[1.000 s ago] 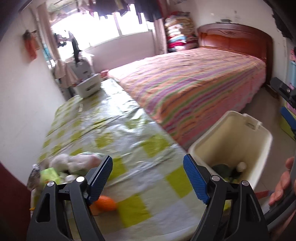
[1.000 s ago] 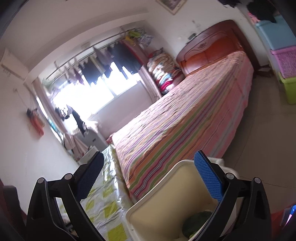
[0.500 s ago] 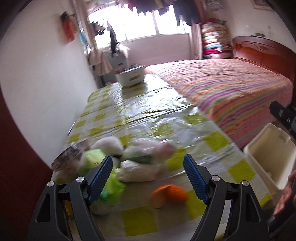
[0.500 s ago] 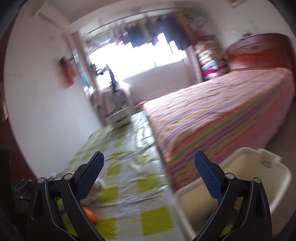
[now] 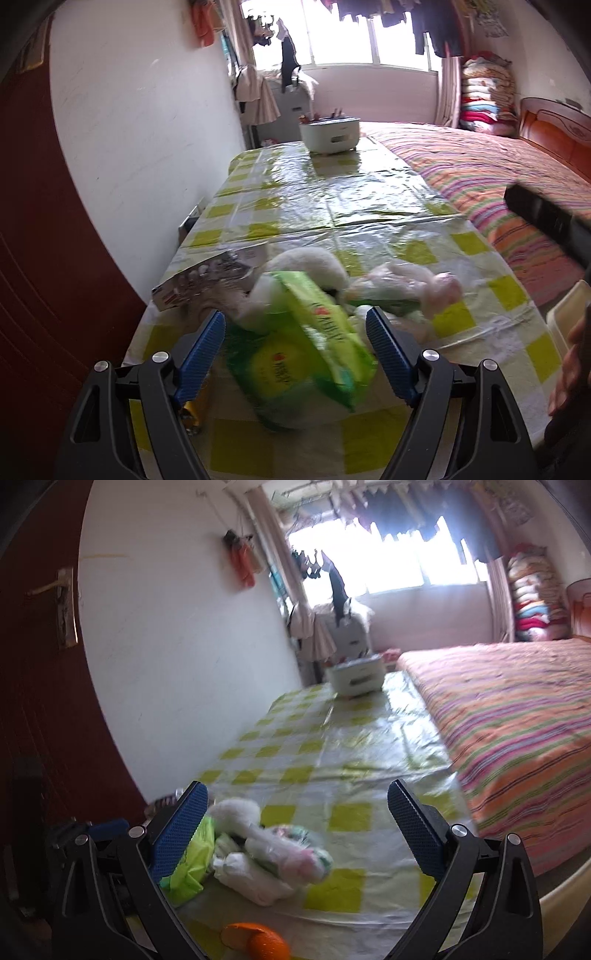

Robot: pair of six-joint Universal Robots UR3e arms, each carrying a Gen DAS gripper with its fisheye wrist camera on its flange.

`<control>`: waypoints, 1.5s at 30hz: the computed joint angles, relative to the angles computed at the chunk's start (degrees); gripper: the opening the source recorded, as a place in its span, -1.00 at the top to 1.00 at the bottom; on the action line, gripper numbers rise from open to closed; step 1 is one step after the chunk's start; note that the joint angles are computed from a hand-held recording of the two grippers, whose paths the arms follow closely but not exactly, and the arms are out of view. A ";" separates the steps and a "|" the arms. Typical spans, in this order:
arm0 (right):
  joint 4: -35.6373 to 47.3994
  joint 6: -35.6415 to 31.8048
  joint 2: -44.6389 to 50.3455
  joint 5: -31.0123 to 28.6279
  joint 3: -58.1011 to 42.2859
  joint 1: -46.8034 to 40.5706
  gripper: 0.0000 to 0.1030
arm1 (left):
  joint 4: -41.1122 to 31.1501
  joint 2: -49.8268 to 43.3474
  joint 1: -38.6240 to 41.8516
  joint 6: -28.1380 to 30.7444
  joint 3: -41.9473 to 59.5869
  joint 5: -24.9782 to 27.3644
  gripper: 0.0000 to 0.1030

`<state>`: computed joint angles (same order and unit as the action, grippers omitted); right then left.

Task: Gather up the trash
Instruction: 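Move both grippers back over the trash pile on the table, then grasp the plastic bag bundle with the right gripper while the left gripper grasps the gold wrapper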

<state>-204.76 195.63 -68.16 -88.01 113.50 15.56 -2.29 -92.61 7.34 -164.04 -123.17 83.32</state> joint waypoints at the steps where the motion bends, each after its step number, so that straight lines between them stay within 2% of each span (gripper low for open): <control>1: 1.10 -0.19 0.74 0.58 -0.43 0.15 -0.87 | -0.08 -0.11 0.93 0.29 -0.09 -0.55 -0.49; 5: 5.01 0.03 2.31 3.57 -1.14 -0.59 -0.87 | -0.95 -0.87 4.14 1.65 0.03 -2.27 -0.49; 13: 17.67 -4.44 6.58 -1.92 -11.44 2.88 -0.87 | -2.71 -2.88 7.64 0.73 2.29 -2.45 -0.49; 16: 24.87 -5.30 9.66 -1.38 -17.63 2.42 -0.87 | -3.05 -2.19 8.72 0.67 2.10 -3.50 -0.49; 21: 29.88 -3.24 12.34 4.89 -21.60 -0.87 -0.87 | -2.87 -1.11 10.58 1.11 1.37 -4.90 -0.49; 26: 36.31 -4.10 13.74 11.63 -26.89 -3.41 -0.87 | -3.44 -0.28 12.51 0.84 1.34 -6.03 -0.49; 30: 45.53 -9.33 16.67 11.32 -35.32 -2.10 -0.87 | -4.84 0.69 14.84 1.24 1.41 -7.48 -0.49; 32: 49.36 -11.32 18.33 10.53 -39.03 -1.20 -0.81 | -6.13 1.50 16.64 1.37 1.36 -8.88 -0.49; 33: 51.27 -11.80 19.12 10.62 -40.64 -1.05 -0.70 | -7.03 2.14 17.67 1.72 1.22 -9.84 -0.49; 34: 53.67 -12.12 20.06 10.67 -42.45 -0.92 -0.48 | -7.84 2.64 18.89 2.11 1.14 -10.91 -0.49; 36: 56.20 -12.27 21.33 12.33 -44.09 -1.10 -0.35 | -8.34 3.20 20.57 2.44 0.93 -11.73 -0.49; 39: 55.28 -12.11 21.54 13.04 -43.05 -0.66 0.02 | -8.82 3.26 22.28 2.18 0.85 -12.11 -0.49; 42: 49.42 -9.85 19.26 10.67 -38.60 -0.13 0.08 | -11.79 3.32 24.49 2.48 1.59 -13.72 -0.49; 45: 41.71 -6.08 15.54 14.25 -32.00 -2.17 0.08 | -14.12 3.31 26.14 2.45 2.13 -14.69 -0.49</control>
